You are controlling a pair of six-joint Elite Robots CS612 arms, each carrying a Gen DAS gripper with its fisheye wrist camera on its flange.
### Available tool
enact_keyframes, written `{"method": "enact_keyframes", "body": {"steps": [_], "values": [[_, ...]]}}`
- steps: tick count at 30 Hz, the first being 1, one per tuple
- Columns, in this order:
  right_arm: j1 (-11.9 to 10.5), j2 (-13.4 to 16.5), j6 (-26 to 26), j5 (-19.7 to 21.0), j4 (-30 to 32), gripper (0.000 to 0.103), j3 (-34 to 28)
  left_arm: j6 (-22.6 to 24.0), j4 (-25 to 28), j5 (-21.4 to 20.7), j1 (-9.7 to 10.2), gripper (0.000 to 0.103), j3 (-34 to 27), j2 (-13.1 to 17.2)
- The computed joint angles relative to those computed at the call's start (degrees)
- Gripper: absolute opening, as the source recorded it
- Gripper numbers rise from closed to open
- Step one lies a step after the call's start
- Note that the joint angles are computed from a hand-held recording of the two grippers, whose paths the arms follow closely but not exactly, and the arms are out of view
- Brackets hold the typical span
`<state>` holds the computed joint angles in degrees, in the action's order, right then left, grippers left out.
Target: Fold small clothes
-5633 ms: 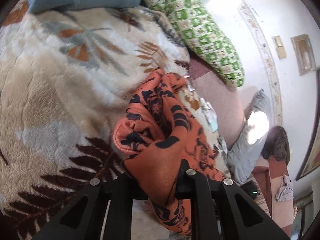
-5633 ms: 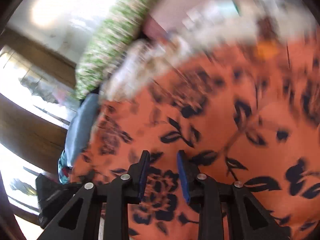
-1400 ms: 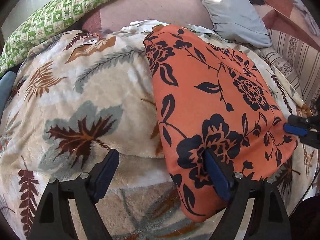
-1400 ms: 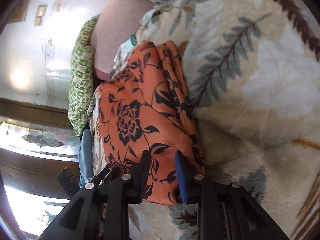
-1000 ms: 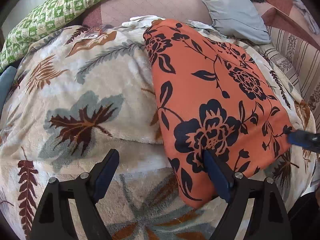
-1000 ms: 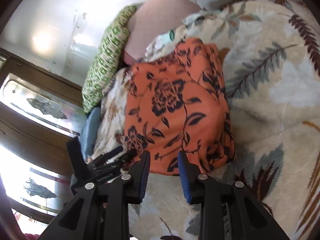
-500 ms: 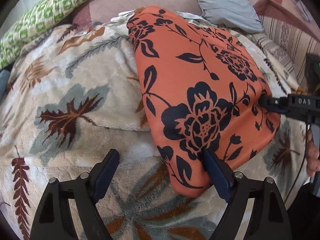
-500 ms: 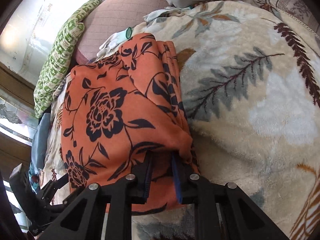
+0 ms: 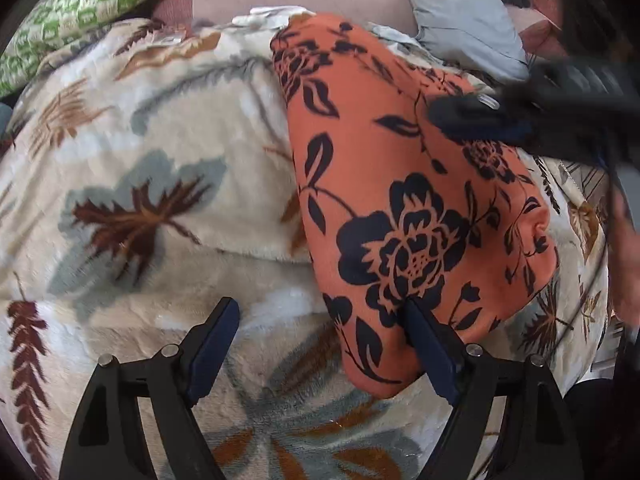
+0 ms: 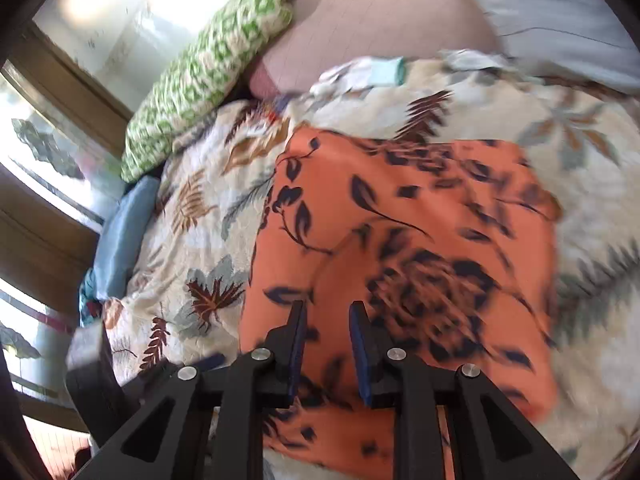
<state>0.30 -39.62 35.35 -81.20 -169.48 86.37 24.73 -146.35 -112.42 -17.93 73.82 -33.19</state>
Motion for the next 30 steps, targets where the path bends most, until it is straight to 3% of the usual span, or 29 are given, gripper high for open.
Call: {"method": "enact_keyframes", "body": {"steps": [2, 4, 11, 15, 20, 22, 26, 28, 30], "values": [[-0.3, 2.4, -1.5, 2.0, 6.9, 0.025, -5.4, 1.2, -0.9, 0.3, -0.07, 0.085, 0.3, -0.1], [-0.2, 4.3, -3.8, 0.9, 12.2, 0.024, -9.7, 1.5, -1.4, 0.1, -0.05, 0.085, 0.4, 0.0], [-1.5, 10.2, -1.4, 1.7, 23.1, 0.025, -22.0, 2.6, -2.9, -0.6, -0.11, 0.085, 1.0, 0.1], [-1.5, 13.4, -2.5, 1.6, 29.4, 0.024, -28.0, 3.3, -3.2, -1.4, 0.22, 0.085, 1.7, -0.2], [-1.4, 14.3, -0.7, -0.1, 29.2, 0.024, -29.7, 4.2, 0.9, -4.1, 1.16, 0.085, -0.1, 0.1], [-1.4, 12.8, -0.2, -0.5, 24.2, 0.024, -26.8, 2.1, 0.7, -6.6, 1.86, 0.085, -1.2, 0.4], [-2.4, 8.5, 4.2, 0.8, 7.2, 0.024, -16.8, -4.7, -7.5, -9.5, 2.64, 0.085, -2.8, 1.4], [-2.6, 6.1, 4.4, -1.0, 4.6, 0.024, -12.5, -9.1, -11.7, -10.6, 2.48, 0.085, -4.2, 2.4], [-2.6, 4.0, 4.3, -3.2, 3.5, 0.024, -8.8, -12.3, -15.1, -9.3, 1.63, 0.085, -5.7, 3.4]]}}
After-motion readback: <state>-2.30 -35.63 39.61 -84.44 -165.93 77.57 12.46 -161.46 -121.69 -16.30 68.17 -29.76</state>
